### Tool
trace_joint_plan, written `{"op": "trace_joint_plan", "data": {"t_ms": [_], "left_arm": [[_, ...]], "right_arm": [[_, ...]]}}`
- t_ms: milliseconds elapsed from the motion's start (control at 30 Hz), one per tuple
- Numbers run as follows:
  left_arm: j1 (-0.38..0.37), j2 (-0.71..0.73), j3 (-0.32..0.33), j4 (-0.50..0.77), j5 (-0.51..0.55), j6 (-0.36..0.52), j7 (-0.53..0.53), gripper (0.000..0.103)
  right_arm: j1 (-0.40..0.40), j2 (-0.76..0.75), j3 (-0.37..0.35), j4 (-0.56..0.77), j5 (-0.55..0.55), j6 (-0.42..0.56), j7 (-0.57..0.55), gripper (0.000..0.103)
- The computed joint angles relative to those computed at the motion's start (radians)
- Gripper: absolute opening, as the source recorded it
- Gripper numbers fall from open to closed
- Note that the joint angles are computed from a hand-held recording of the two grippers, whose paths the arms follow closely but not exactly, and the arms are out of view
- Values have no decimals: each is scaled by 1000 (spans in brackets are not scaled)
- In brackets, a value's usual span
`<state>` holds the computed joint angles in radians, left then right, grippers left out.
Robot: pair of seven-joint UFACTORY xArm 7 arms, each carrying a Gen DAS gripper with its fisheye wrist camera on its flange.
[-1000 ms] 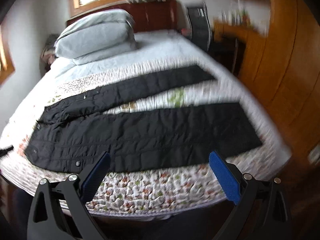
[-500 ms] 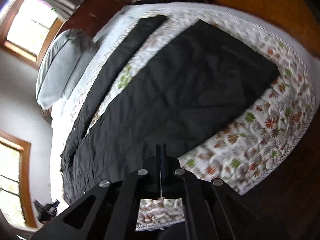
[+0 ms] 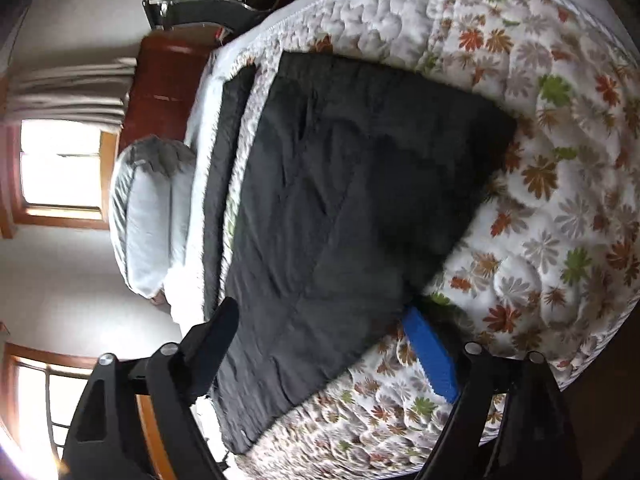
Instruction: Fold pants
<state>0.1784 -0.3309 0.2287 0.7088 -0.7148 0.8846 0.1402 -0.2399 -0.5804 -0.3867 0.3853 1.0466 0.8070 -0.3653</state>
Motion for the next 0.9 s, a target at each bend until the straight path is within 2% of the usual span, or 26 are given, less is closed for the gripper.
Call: {"op": "trace_joint_plan", "data": {"t_ms": [100, 133, 167, 200, 267, 333, 433, 567, 633, 667, 700, 733, 900], "left_arm": [[-11, 24, 20, -12, -94, -15, 45, 87], [-12, 32, 18, -9, -110, -21, 57, 78], [-6, 26, 6, -15, -93, -28, 43, 76], [-4, 25, -5, -18, -79, -42, 36, 69], [-2, 19, -12, -28, -61, -57, 36, 56], [3, 12, -3, -40, -55, -58, 37, 38], [10, -2, 25, -60, -80, -45, 68, 29], [17, -22, 13, -73, -64, -62, 57, 28], [13, -24, -1, -73, -41, -84, 40, 24], [8, -26, -5, -73, -36, -95, 36, 23], [6, -33, -6, -77, -29, -101, 33, 22], [6, -42, -12, -81, -11, -109, 19, 21], [11, -74, -1, -68, 53, -65, -64, 20]], "right_arm": [[3, 5, -39, -2, 50, 1, -86, 85], [-1, 10, -47, -1, 54, 11, -101, 84], [-7, 19, -57, 0, 66, 20, -118, 82], [-26, 24, -81, -2, 64, 42, -138, 80], [-52, 36, -114, 0, 117, 65, -180, 80], [-80, 38, -99, 1, 128, 71, -177, 80], [-110, 74, -101, 12, 156, 93, -196, 80], [-145, 120, -97, 32, 216, 109, -237, 79], [-169, 122, -76, 29, 199, 112, -255, 69], [-175, 122, -58, 29, 183, 98, -261, 51], [-176, 128, -51, 29, 177, 99, -269, 23], [-173, 138, -48, 30, 182, 106, -270, 12], [-171, 68, -6, -8, 196, 56, -266, 10]]}}
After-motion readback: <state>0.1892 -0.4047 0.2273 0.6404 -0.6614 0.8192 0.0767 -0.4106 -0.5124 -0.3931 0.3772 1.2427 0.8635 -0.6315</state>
